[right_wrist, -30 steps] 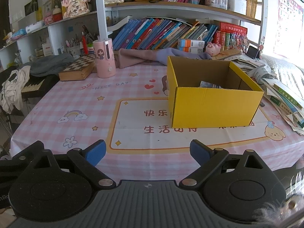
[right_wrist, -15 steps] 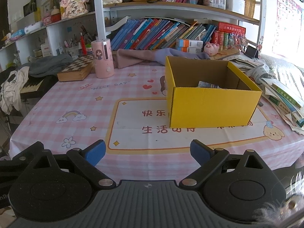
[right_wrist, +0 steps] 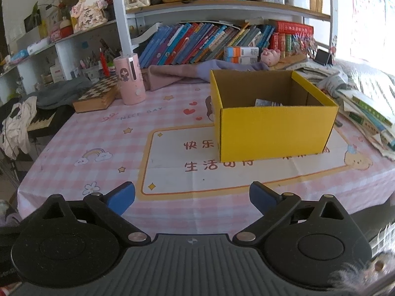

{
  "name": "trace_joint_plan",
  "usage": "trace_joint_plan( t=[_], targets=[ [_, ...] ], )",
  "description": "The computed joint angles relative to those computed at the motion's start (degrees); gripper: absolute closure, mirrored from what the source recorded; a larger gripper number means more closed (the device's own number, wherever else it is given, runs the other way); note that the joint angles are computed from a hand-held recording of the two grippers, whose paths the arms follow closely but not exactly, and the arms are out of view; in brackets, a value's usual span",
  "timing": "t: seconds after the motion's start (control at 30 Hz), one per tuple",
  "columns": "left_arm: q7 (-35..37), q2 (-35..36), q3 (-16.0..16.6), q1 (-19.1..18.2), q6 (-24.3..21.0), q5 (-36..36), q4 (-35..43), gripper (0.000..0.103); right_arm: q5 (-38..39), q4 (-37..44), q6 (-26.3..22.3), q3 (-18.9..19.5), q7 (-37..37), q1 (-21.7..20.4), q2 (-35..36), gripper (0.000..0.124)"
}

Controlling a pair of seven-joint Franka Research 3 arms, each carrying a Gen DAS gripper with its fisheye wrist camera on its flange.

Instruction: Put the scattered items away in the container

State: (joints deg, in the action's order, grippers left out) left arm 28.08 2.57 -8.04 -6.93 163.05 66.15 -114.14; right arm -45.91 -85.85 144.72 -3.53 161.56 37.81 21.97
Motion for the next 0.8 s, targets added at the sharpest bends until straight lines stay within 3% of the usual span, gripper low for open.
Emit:
trace_joint_plan(
  t=[0.33,0.5,0.8],
  targets=[
    [4.2,-1.7,-0.5,0.5,-0.1,-7.6,-3.8,0.0,0.6,-3.5,1.7,0.3,1.0,-0.6,-1.7,0.023],
    [0.0,-2.1,-0.6,0.7,0.2,-5.1,-3.6,0.0,-1.8,-4.6,2.6,0.4,1.5,-0.7,-2.6,0.022],
    [1.2,-2.0,-0.9,0.7,2.5,-5.6,-3.3,0.0,-2.9,-5.7,1.6,1.2,1.9,-1.3,-3.8,0.021]
  ],
)
